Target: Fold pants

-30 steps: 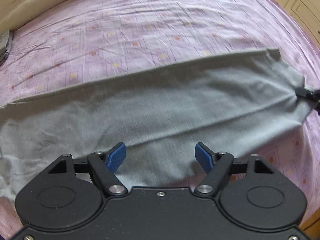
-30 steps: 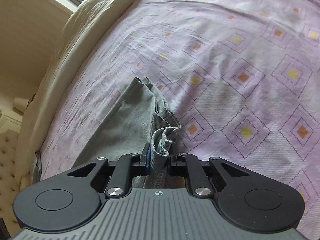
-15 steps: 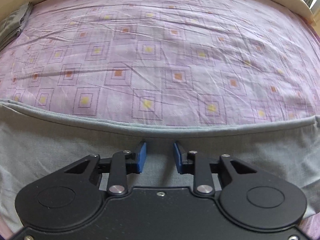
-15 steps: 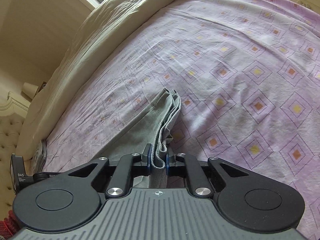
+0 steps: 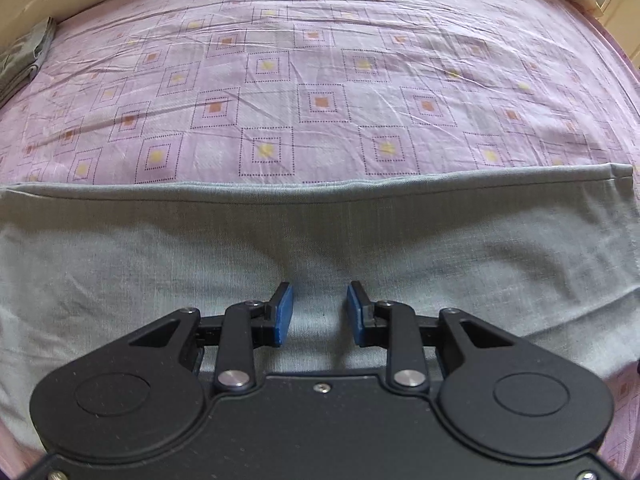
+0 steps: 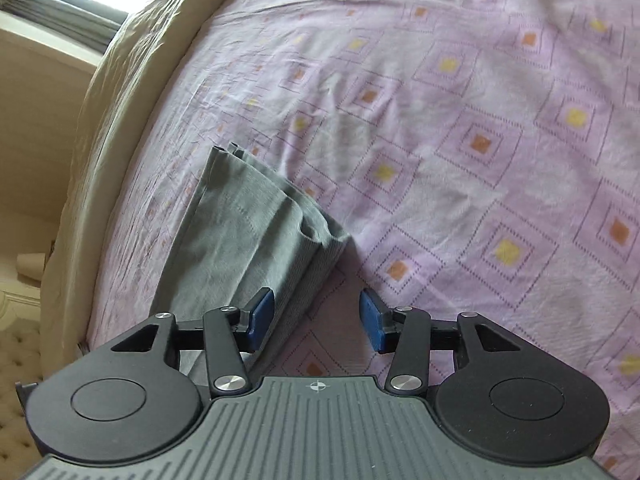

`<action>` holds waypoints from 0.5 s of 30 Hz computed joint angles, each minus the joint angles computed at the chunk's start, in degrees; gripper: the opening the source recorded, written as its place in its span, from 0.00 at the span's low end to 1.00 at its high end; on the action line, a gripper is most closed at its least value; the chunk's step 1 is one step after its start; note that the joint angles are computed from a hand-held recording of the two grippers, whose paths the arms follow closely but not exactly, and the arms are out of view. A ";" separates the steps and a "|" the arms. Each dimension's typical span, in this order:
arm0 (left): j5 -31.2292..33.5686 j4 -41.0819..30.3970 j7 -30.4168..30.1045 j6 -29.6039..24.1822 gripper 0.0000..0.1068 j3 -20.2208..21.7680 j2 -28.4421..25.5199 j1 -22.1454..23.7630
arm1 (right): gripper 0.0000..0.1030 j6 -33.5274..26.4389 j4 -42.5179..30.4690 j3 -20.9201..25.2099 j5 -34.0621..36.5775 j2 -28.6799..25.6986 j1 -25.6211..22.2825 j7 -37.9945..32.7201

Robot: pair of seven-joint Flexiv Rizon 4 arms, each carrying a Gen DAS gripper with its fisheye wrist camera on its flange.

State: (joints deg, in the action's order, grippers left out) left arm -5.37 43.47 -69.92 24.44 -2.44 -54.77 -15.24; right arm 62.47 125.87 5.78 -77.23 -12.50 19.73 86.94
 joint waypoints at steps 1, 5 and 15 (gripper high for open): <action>-0.17 0.80 -0.21 0.03 0.35 -0.07 0.49 0.14 | 0.45 -0.27 -0.49 -0.59 -2.09 -0.61 0.04 1.37; -0.92 8.40 -0.45 1.51 0.35 -0.52 4.86 1.19 | 0.45 1.23 -2.87 -2.56 -11.34 -2.89 -2.17 9.12; -4.73 19.09 7.27 1.46 0.35 -3.12 12.45 4.46 | 0.10 -3.11 -5.21 -0.85 0.22 -2.76 -1.18 -4.29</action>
